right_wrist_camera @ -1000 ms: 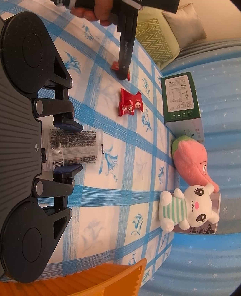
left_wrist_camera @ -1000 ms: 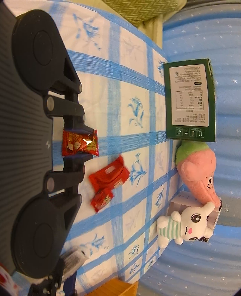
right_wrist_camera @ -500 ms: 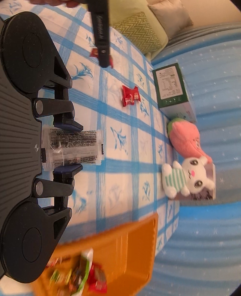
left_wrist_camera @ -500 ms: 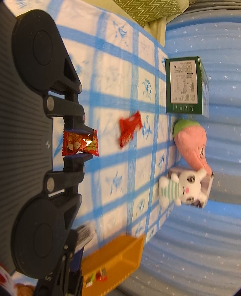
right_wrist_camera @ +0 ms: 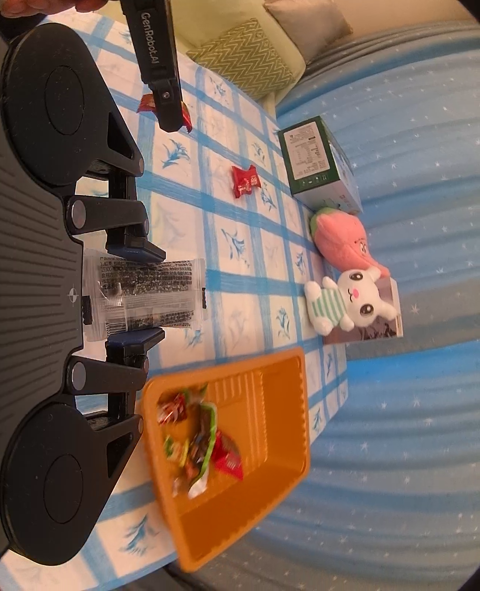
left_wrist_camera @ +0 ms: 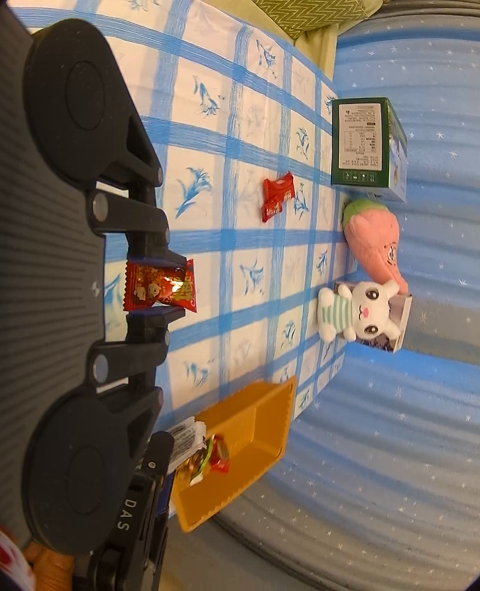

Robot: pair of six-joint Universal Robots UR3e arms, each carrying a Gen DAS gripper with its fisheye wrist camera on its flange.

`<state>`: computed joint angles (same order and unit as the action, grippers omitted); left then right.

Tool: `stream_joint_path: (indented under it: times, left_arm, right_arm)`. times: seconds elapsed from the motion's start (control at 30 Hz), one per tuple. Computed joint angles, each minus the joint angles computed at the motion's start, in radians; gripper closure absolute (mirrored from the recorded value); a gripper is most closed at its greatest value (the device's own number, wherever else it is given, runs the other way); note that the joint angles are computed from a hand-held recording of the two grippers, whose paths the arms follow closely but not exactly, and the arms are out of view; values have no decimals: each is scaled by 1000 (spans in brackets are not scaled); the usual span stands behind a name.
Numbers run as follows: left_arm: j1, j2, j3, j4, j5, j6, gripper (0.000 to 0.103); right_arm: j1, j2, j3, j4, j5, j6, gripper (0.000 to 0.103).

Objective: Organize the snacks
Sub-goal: 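Carry both snacks over the orange tray and open both grippers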

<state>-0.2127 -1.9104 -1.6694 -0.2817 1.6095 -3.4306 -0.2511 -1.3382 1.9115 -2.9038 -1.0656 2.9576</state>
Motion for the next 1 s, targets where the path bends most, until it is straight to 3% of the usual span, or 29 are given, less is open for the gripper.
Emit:
stream_joint_path:
  times: [0.4,1.0]
  left_arm:
    - [-109,18,72,-94,23,-24,84]
    - [-181,-117,291,-171,11,-10,84]
  right_arm:
    - [-123,-196,106,99,73,-59,64]
    - [-259,-238,121,136,116,-77,64]
